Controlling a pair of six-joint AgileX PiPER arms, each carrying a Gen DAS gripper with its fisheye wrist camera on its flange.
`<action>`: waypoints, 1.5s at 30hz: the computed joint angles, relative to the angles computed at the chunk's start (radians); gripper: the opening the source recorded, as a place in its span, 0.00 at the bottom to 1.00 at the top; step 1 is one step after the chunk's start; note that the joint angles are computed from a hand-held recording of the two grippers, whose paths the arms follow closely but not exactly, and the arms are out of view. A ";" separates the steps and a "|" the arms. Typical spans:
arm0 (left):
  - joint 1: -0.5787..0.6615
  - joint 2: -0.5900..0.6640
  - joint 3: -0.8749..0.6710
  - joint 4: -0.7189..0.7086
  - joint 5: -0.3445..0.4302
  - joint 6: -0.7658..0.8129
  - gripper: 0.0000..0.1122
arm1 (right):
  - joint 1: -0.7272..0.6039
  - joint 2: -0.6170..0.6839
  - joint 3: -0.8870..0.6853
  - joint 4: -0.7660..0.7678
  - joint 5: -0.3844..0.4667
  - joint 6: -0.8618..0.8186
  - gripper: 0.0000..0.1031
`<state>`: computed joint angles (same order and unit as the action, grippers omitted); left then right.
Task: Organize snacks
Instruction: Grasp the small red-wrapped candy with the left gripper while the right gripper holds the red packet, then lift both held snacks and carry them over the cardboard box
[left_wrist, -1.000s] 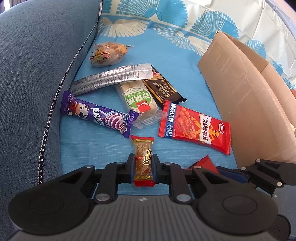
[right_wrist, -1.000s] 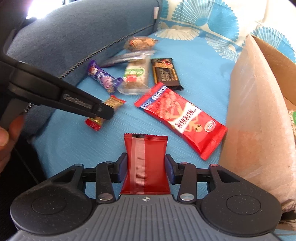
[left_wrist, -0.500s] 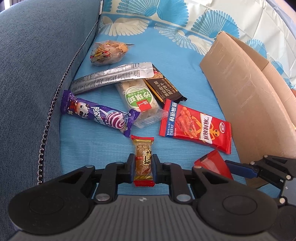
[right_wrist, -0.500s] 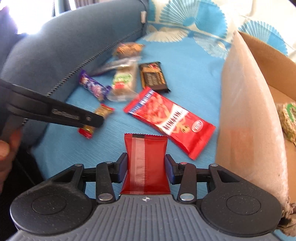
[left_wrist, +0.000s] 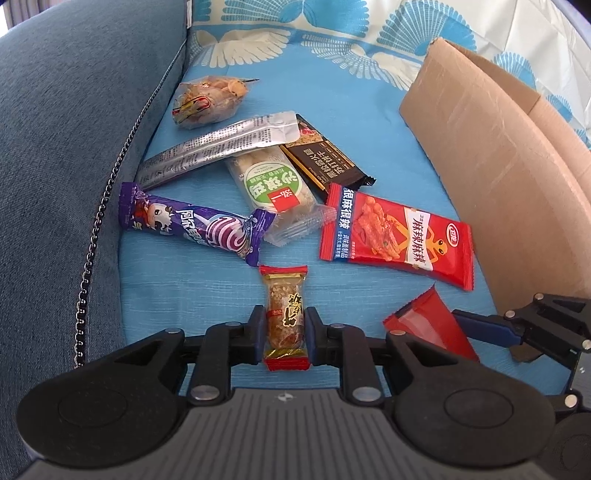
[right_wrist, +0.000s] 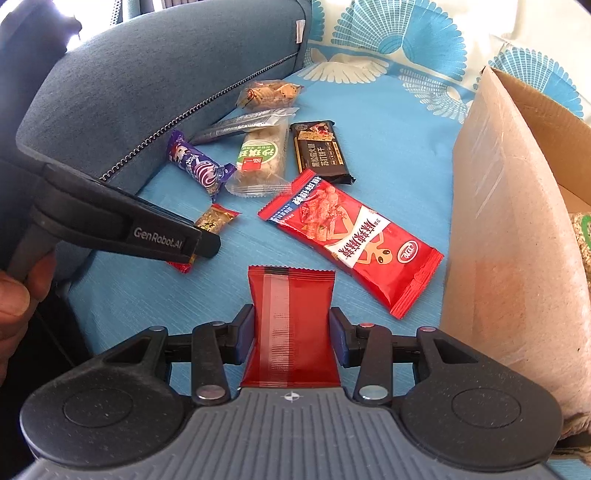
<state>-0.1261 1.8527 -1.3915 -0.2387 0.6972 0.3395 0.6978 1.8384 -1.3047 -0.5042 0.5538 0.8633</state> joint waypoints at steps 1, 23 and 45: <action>-0.002 -0.001 0.002 0.004 -0.002 -0.002 0.20 | 0.000 0.000 -0.001 -0.001 0.000 0.001 0.43; 0.141 -0.189 0.237 -0.643 -0.197 0.508 0.16 | 0.052 -0.078 0.070 -0.406 -0.060 0.356 0.43; 0.140 -0.300 0.356 -0.859 -0.323 0.716 0.16 | 0.060 -0.231 0.209 -0.916 -0.105 0.764 0.43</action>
